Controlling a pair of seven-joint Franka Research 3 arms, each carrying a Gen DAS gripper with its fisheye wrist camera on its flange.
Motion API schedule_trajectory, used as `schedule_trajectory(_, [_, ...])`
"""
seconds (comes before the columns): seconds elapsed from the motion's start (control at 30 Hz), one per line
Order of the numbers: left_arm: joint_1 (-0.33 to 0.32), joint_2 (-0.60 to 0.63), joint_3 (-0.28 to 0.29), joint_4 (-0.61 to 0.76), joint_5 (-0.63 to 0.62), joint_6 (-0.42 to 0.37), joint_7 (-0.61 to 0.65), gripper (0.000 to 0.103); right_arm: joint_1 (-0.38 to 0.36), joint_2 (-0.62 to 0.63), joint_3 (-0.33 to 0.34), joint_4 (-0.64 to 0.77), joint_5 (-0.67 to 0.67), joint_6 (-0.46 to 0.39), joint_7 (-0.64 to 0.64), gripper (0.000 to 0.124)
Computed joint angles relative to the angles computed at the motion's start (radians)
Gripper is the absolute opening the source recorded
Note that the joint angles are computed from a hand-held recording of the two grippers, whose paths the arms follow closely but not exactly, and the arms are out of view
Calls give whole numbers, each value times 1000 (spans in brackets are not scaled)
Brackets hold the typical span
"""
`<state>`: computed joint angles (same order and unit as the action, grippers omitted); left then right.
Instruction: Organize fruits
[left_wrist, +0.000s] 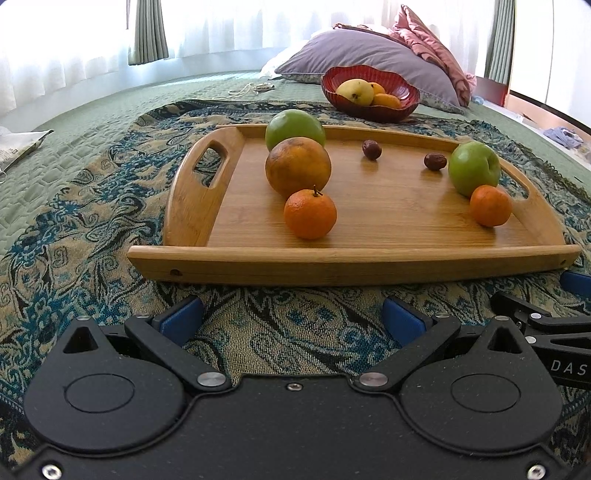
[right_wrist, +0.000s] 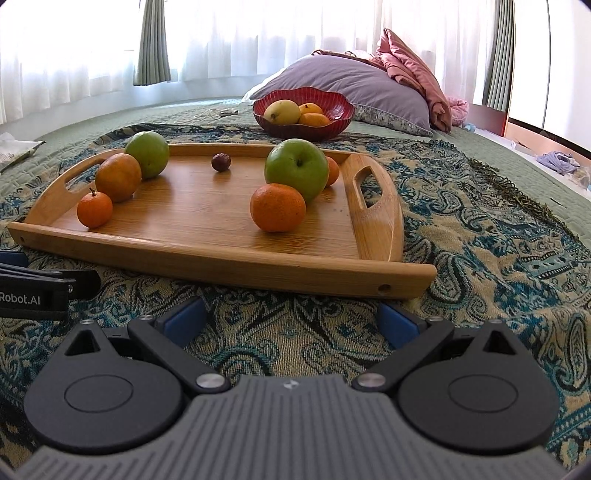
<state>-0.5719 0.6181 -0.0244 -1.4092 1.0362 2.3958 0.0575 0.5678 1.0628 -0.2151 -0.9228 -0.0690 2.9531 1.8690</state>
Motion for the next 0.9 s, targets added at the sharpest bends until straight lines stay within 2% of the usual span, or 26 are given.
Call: schedule_trajectory(0.9, [1,5,1,10,-17,-2,17,103,3,-2,-4,-4,1,2,2,103])
